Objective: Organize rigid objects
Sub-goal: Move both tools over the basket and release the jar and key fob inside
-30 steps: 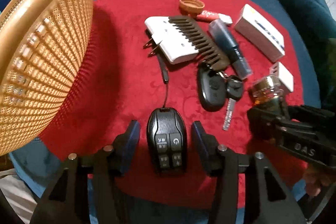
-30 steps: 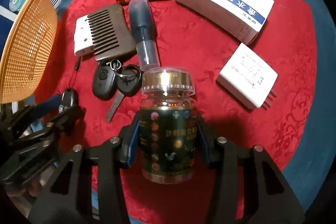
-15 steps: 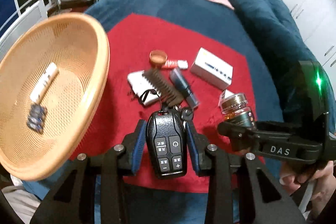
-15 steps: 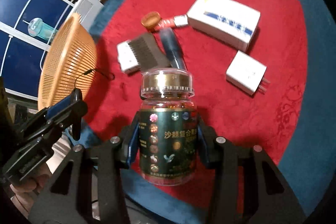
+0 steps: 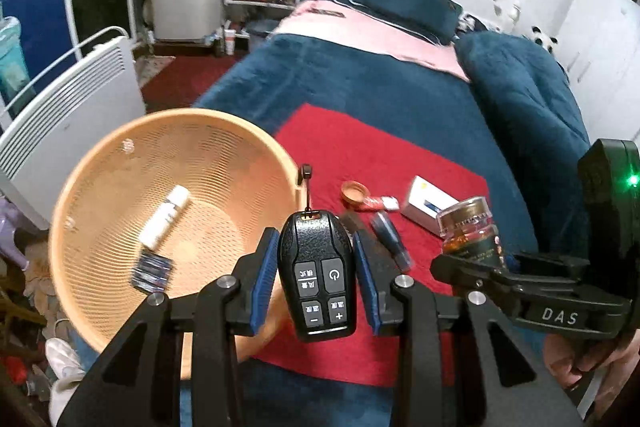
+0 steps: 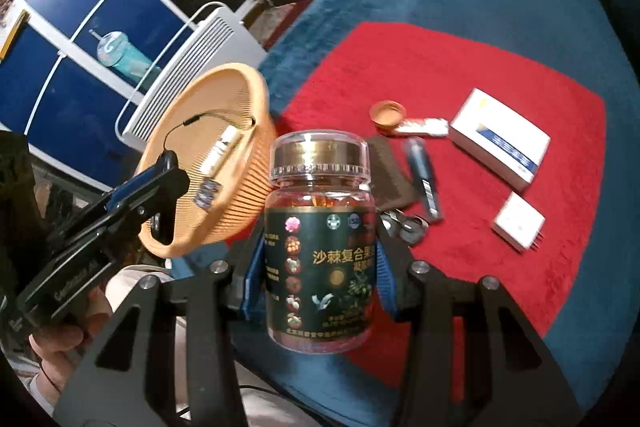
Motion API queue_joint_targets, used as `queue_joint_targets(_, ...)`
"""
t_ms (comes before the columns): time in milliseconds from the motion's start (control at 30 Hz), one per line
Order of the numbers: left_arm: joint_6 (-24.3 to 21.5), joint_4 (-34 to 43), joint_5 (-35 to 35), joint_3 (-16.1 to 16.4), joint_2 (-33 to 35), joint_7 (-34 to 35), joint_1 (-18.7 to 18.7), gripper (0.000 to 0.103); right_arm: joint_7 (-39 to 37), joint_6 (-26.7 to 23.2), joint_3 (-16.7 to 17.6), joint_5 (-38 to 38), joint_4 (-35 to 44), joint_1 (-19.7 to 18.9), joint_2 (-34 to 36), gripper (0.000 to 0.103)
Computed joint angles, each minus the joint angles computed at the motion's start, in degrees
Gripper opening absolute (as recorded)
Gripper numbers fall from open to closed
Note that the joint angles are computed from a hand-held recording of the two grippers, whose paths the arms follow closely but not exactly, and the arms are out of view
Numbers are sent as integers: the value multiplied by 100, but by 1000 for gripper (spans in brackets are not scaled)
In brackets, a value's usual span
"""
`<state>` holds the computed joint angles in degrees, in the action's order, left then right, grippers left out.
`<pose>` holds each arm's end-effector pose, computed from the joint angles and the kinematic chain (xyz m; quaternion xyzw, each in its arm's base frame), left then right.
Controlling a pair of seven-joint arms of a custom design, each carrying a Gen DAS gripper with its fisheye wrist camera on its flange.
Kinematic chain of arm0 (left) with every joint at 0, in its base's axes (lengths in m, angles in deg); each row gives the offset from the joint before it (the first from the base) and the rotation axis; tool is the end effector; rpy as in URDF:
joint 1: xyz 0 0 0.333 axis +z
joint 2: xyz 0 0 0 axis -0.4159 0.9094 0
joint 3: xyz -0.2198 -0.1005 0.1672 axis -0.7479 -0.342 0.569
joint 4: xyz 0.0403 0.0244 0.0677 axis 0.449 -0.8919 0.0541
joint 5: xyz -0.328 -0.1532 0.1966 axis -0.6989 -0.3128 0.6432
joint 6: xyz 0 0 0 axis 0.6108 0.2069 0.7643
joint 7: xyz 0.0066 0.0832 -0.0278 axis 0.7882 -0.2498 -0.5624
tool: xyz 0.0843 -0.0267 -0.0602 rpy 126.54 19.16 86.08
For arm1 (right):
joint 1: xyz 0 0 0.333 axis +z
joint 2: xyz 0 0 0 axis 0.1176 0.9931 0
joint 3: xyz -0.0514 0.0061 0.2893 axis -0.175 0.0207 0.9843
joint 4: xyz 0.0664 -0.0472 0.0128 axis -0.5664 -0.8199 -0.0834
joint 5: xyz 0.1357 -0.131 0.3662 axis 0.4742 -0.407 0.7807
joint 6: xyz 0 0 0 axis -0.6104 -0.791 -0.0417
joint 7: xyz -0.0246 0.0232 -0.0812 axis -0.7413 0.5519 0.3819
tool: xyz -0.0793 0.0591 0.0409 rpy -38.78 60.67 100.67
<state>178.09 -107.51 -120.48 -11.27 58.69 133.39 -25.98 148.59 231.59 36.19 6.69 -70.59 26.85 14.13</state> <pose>0.6190 -0.0897 0.4632 -0.5032 0.7937 -0.3309 0.0851 0.5513 0.2896 0.4419 -0.5710 0.7610 -0.0337 0.3061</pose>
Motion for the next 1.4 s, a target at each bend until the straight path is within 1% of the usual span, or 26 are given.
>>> queue_joint_targets(67, 41, 59, 58, 48, 30, -65, 46, 38, -105, -23, 34, 22, 233, 13, 157, 47)
queue_joint_targets(100, 76, 82, 105, 68, 46, -103, 68, 38, -108, -87, 51, -23, 506, 27, 353, 47)
queue_joint_targets(167, 157, 130, 221, 106, 104, -169, 117, 38, -231, -121, 117, 3, 817, -2, 600, 47)
queue_joint_targets(333, 91, 375, 509, 213, 359, -490, 284, 38, -428, -291, 274, -31, 1470, -32, 1035, 47)
queue_joint_targets(533, -22, 681, 844, 287, 714, -801, 448, 38, -626, -707, 402, -127, 2437, 13, 1737, 47)
queue_joint_targets(733, -151, 969, 1327, 371, 1102, -1261, 511, 38, -766, -1118, 478, -95, 3246, 47, 2344, 47)
queue_joint_targets(833, -232, 1104, 1411, 383, 1258, -1371, 576, 38, -822, -1418, 447, -197, 3776, 142, 2690, 47)
queue_joint_targets(933, -281, 1186, 1426, 377, 1355, -1385, 636, 38, -812, -1780, 327, -451, 4281, 320, 2991, 47)
queue_joint_targets(1067, -377, 1379, 1429, 366, 1531, -1392, 695, 38, -820, -2150, 242, -631, 4798, 475, 3325, 47)
queue_joint_targets(1400, -559, 1651, 1448, 349, 1777, -1406, 757, 38, -831, -2729, 159, -625, 5576, 625, 3826, 47)
